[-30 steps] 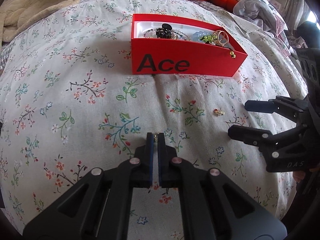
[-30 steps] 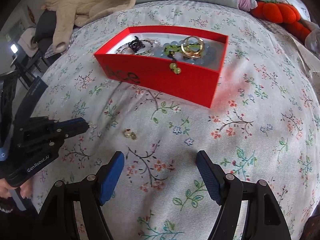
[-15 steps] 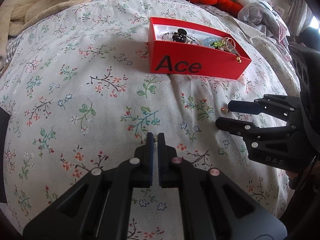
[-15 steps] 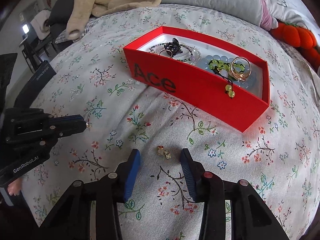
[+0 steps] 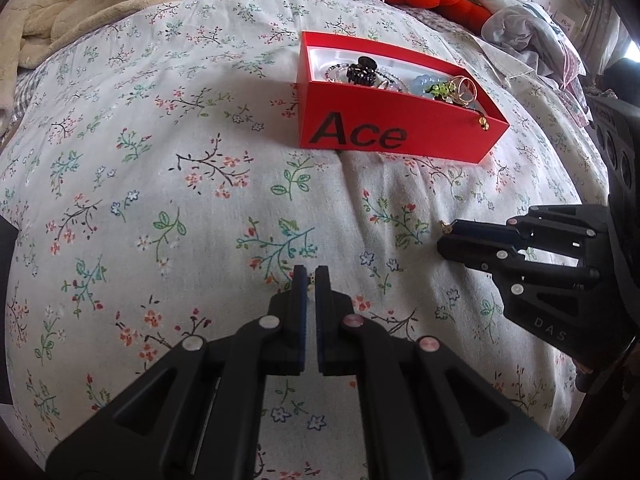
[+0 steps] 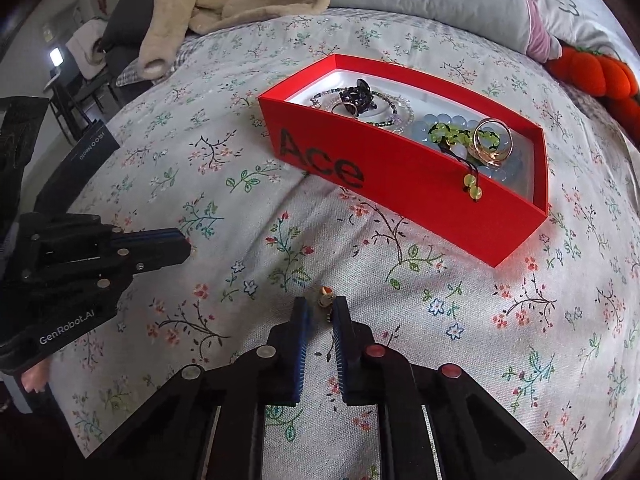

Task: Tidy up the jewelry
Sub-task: 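Close the right tool on the small gold earring while the left tool holds the stud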

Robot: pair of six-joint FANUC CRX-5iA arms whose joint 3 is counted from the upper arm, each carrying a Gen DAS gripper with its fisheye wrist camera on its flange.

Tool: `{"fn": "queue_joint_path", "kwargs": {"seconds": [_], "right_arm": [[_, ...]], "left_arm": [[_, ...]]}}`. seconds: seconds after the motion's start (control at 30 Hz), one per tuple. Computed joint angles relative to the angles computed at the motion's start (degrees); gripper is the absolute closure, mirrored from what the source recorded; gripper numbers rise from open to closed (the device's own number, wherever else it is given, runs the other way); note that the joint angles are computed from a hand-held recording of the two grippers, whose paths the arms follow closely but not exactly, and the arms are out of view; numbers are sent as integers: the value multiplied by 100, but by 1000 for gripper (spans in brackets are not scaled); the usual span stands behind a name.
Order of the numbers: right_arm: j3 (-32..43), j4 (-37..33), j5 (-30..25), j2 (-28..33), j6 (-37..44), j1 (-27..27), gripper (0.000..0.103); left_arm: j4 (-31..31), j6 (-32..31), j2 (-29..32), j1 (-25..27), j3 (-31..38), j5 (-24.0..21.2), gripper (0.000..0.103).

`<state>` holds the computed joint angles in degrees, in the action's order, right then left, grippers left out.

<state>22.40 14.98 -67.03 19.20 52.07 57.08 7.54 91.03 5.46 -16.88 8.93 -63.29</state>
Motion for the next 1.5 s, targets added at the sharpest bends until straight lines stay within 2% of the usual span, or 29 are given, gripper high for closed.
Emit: {"fn": "queue_joint_path", "kwargs": {"seconds": [0.33, 0.83, 1.0, 1.2, 1.33, 1.5], "right_arm": [[-65, -94, 175, -138, -214, -55, 98], [72, -367, 415, -408, -393, -324, 98], [396, -670, -15, -180, -152, -358, 89], [617, -730, -517, 95, 121, -314, 85], [751, -842, -632, 236, 107, -353, 82], [816, -814, -604, 327, 13, -365, 74]], "left_arm": [[-98, 303, 208, -48, 269, -212, 98], [225, 544, 387, -28, 768, 12, 98], [273, 552, 409, -31, 790, 82, 98], [161, 534, 401, 2, 732, -12, 98], [176, 489, 361, 60, 630, -41, 98], [175, 438, 328, 103, 554, -60, 98]]}}
